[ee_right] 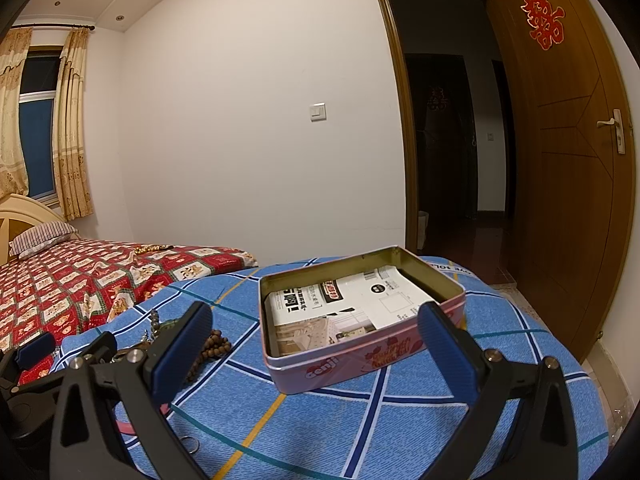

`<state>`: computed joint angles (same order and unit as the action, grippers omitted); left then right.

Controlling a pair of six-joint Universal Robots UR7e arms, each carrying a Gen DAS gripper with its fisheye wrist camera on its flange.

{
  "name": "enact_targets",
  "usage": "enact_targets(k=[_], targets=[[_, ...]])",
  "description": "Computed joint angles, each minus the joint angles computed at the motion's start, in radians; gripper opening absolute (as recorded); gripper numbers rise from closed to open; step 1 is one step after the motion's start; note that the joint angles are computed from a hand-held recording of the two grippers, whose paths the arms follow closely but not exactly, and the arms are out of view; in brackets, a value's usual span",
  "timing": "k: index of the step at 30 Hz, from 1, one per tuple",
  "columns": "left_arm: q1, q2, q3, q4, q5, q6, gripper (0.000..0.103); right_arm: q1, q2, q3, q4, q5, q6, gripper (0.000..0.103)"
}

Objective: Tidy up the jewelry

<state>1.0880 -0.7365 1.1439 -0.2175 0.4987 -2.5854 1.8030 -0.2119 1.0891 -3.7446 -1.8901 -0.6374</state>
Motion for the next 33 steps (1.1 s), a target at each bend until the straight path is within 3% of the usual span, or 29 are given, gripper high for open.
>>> enact_targets(k=[33], targets=[[0.0, -0.004, 0.01, -0.009, 0.002, 0.002, 0.079, 0.001, 0.001, -0.001, 0.0, -0.002, 0.003, 0.103]])
